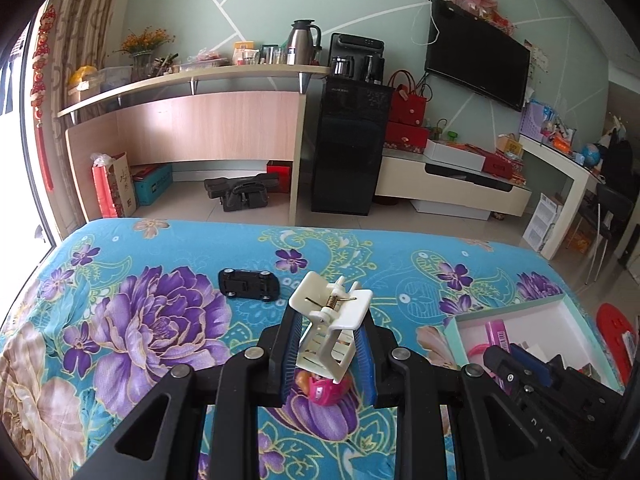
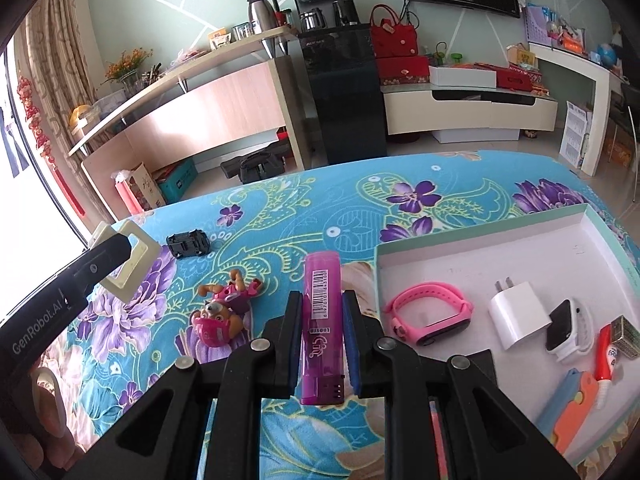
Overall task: Organize rigid objects
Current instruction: 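Carry the clip and lighter into the tray and open both tools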
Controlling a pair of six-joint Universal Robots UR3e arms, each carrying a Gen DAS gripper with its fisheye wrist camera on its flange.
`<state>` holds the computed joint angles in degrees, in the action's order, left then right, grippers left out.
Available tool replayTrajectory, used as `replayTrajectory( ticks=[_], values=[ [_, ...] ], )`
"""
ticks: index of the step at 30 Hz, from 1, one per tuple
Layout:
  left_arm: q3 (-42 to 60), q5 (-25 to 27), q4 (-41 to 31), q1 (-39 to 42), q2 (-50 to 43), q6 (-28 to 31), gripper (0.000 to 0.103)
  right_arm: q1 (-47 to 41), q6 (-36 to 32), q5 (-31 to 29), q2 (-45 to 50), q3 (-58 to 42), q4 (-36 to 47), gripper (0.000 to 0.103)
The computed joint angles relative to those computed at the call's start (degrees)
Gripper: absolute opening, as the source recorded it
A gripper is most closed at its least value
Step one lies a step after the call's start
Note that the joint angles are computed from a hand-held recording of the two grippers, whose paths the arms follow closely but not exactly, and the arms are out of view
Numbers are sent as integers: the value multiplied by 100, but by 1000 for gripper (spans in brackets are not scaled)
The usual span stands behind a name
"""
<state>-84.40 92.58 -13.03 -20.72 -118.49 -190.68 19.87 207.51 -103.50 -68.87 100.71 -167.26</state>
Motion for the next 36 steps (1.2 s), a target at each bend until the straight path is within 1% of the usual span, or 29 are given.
replayTrajectory(
  ticks=[4, 12, 18, 21, 28, 36],
  values=[
    [448, -53, -147, -310, -271, 99, 28, -225, 103, -337, -433, 478, 58, 20],
    [1650, -126, -675, -1019, -1030, 363, 28, -896, 366, -632, -1419, 1625, 42, 20],
    [2810, -171, -1325, -1477, -1768, 563, 28, -1416, 564, -766, -2188, 2378, 158, 20],
    [3317, -161, -1619, -1646, -2088, 622, 28, -1682, 651, -686, -2502, 2647, 259, 20],
    [4227, -161, -2090, -1825, -2638, 640, 28, -1933, 602, -475, -2712, 2907, 231, 20],
    [4448, -247, -2235, -1808, -2810, 615, 29, -1969, 549, -377, -2551, 2845, 283, 20]
  ],
)
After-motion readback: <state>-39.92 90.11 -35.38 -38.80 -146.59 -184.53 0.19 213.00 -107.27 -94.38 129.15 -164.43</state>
